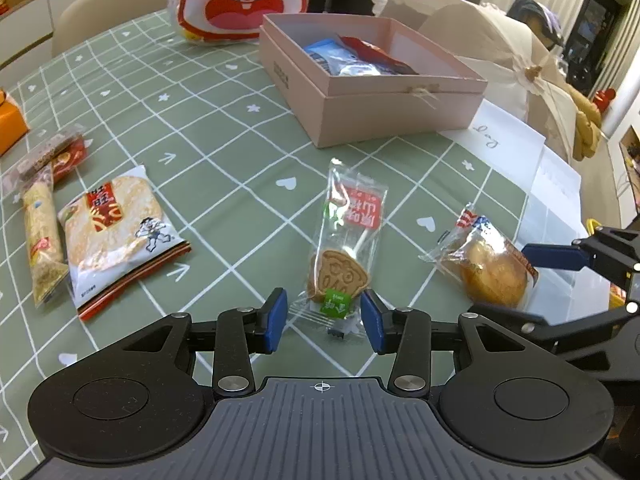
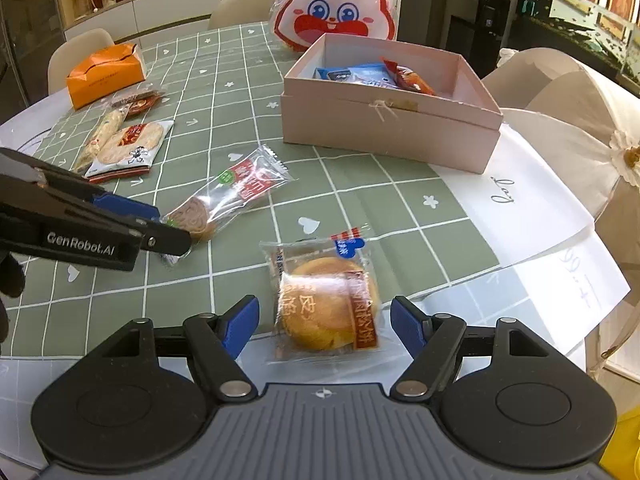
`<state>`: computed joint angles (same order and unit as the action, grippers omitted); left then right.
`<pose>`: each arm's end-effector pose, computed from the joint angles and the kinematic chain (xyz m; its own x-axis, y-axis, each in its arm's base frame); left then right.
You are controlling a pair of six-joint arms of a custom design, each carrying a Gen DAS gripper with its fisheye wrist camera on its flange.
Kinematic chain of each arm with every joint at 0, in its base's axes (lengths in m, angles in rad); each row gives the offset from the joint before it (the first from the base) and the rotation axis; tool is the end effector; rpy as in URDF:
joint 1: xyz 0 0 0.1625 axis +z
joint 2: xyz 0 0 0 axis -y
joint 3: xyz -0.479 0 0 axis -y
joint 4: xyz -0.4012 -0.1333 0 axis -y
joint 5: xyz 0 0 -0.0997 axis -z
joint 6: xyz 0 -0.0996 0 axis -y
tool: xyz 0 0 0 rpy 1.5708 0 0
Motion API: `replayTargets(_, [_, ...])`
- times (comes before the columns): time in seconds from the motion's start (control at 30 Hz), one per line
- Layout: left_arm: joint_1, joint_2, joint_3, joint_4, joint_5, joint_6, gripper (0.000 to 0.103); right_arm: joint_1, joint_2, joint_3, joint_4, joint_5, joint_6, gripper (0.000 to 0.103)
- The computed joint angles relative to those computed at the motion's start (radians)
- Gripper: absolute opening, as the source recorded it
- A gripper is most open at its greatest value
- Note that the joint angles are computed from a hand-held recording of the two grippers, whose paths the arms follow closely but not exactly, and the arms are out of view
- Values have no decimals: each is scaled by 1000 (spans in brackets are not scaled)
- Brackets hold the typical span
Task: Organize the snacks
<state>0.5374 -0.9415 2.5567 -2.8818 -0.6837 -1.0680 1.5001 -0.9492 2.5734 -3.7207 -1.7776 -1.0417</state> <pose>-0.1847 -0.3551 0.0591 -0.7779 -0.1092 -0.6189 0.2864 0.8150 -0.5038 0.0848 -0.3997 0.1170 -0.5418 -0.6581 0.5229 -0.8056 0.5839 -0.1000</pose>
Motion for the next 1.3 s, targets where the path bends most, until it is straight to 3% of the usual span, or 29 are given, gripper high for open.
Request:
replayTargets(0.33, [12,18,-23,-58,17,90,44,-13,-13,0,-1,-18,27,73])
replayTargets(0.53, [-7,54,17,-265,20,216,44,-29,-42,11,16,11,32,73])
replayTargets(0.77, [36,91,-46,-229,-4,313,44,-40,-57,22,14,35,13,73])
replayTargets(0.97, [64,109,-77,-210,3,328,46,-44,-61,27,12,34,-7,73])
replayTargets(1.2, [45,81,-50,-194,-20,276,43,-27,-43,6,20,37,-28,73])
replayTargets(1.3, [26,63,-38,-161,-23,225,42,-13,-32,-28,72,20,5,73])
